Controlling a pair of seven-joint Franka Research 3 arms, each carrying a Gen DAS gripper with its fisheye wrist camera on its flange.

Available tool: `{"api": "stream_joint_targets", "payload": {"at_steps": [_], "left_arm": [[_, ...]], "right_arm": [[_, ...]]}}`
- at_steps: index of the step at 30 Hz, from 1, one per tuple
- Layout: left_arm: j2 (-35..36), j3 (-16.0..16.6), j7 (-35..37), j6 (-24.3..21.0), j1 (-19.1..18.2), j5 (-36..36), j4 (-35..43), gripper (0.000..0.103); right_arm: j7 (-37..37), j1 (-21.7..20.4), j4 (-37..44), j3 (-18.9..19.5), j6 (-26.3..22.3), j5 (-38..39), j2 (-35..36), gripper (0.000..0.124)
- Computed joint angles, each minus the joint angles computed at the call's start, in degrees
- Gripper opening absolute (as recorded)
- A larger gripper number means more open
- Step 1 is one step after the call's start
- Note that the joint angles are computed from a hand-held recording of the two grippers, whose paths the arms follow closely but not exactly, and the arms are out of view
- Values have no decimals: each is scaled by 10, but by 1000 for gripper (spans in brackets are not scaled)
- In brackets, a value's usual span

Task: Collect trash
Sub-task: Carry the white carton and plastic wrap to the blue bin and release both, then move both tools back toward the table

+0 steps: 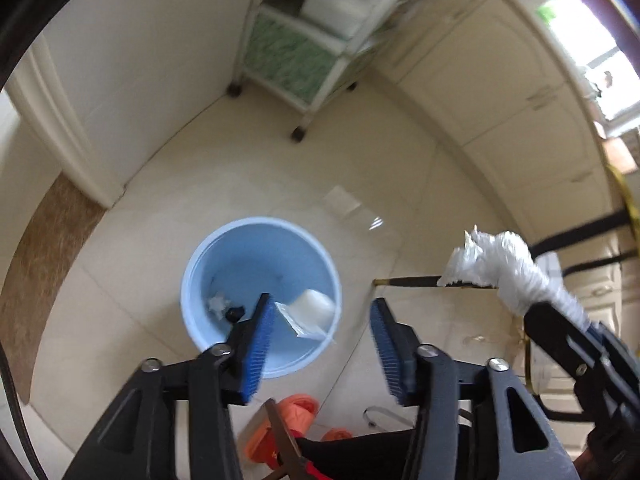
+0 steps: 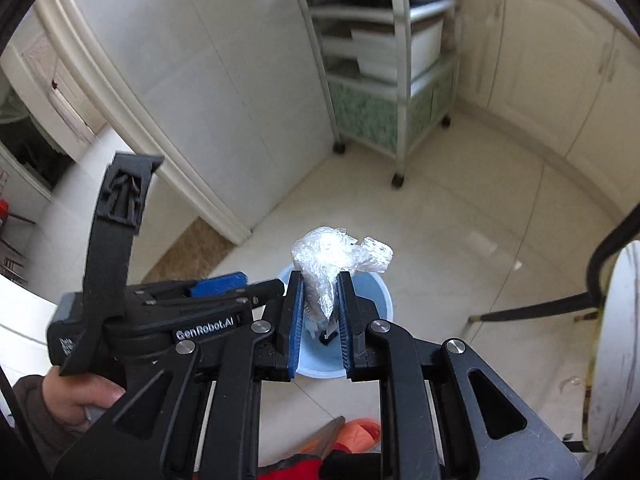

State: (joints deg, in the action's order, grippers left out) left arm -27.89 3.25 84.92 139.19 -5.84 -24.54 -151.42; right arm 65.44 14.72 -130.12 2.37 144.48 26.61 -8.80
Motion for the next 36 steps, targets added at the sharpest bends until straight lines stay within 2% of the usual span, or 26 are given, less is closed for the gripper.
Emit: {"api": "stream_joint_targets", "payload": {"at_steps": [4, 7, 8, 10, 15, 19, 21, 23, 26, 27, 30, 32, 33, 36], "left_arm": [[31, -6, -37, -22, 12, 2, 32, 53], [44, -15, -57, -30, 18, 10, 55, 54], [40, -16, -61, -32, 19, 11, 55, 54], [46, -24, -74, -24, 21, 21, 62, 54], [9, -32, -95, -26, 24, 46, 50, 54], [-56, -40, -121, -34, 12, 74, 28, 55], [-90, -51, -138, -39, 3, 97, 26, 55], [-124, -64, -154, -38, -10, 119, 28, 55], [-158, -83, -175, -27, -38, 147, 37, 55], [-168, -90, -182, -20, -49, 156, 38, 55], [-188, -117, -201, 7, -89, 181, 64, 64], [-195, -137, -215, 30, -114, 198, 78, 66], [-194, -143, -219, 38, -125, 208, 84, 66], [-182, -173, -235, 71, -162, 234, 119, 78]], "right_arm": [[-8, 2, 26, 1, -14, 16, 47, 16], [-12, 2, 35, 4, -23, 19, 64, 26], [-9, 2, 34, 6, -20, 19, 64, 33], [0, 3, 36, 8, -14, 15, 69, 36], [11, 1, 27, 8, -2, 1, 53, 43], [38, -4, -5, 8, 25, -32, 0, 48], [53, -9, -24, 7, 43, -49, -35, 56], [78, -23, -48, 10, 65, -81, -78, 63], [100, -45, -81, 5, 88, -105, -149, 65], [113, -61, -94, 7, 95, -120, -180, 70], [129, -93, -123, 0, 108, -140, -253, 77], [137, -119, -138, -9, 109, -149, -305, 78], [140, -133, -145, -14, 110, -153, -328, 83], [153, -183, -152, -21, 114, -170, -384, 91]]}}
